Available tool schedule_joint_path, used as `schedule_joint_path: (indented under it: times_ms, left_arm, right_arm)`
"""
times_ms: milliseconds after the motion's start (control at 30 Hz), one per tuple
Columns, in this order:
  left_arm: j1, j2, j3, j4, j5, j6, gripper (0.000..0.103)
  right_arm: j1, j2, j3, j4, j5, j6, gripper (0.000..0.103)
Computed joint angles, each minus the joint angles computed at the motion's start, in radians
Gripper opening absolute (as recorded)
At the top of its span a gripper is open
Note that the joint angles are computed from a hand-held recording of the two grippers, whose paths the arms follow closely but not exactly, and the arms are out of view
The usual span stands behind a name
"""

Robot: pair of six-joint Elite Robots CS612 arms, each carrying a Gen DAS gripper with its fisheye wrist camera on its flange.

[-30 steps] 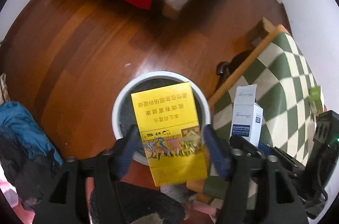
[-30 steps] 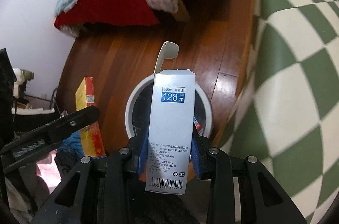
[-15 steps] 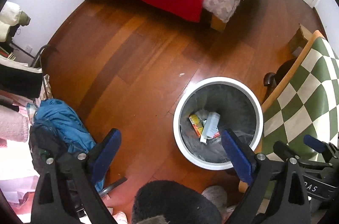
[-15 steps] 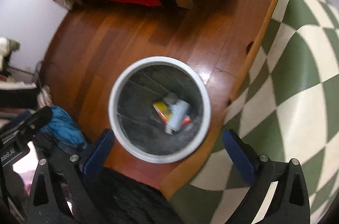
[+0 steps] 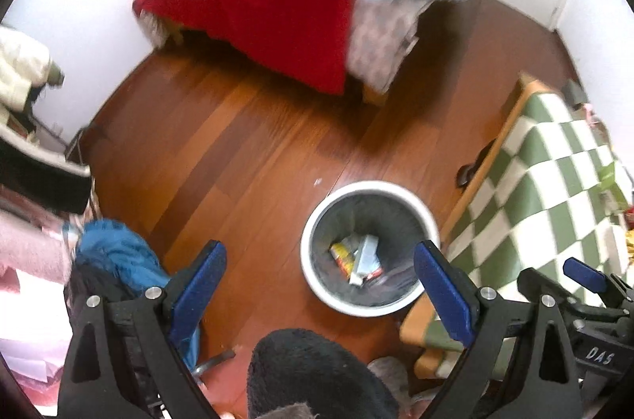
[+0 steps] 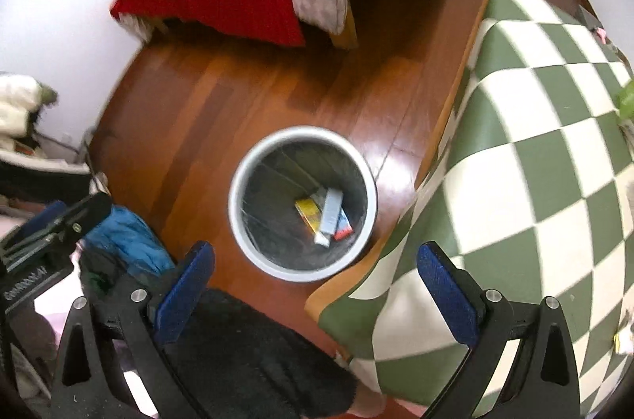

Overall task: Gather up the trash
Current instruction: 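Move both open tools back over the table, then grasp the white-pink toothpaste box with the left tool while the right tool grasps the yellow peel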

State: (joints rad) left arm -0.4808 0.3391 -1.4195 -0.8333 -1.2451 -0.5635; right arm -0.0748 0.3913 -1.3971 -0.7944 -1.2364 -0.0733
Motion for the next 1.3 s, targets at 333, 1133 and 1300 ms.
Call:
schedule_joint_path:
  times_ms: [333,1133,1300]
  left_arm:
    - [-0.097,-0.031,0.061,-0.150,-0.045,0.101,0.097]
    - [-0.259,-0.324,0.972,-0.465,-0.407,0.068,0.095]
    - [-0.245,-0.431,1.245,-0.626,-0.494,-0.043,0.095]
  right_arm:
    - [-0.150,-0.013,-0.167,-0.029,0.056,0.154,0.103]
    - [-0.507,0.173,-0.301,0.025,-0.182,0.446,0.079]
    - [-0.502,0.184,-0.285,-0.009,-0.220,0.457,0.063]
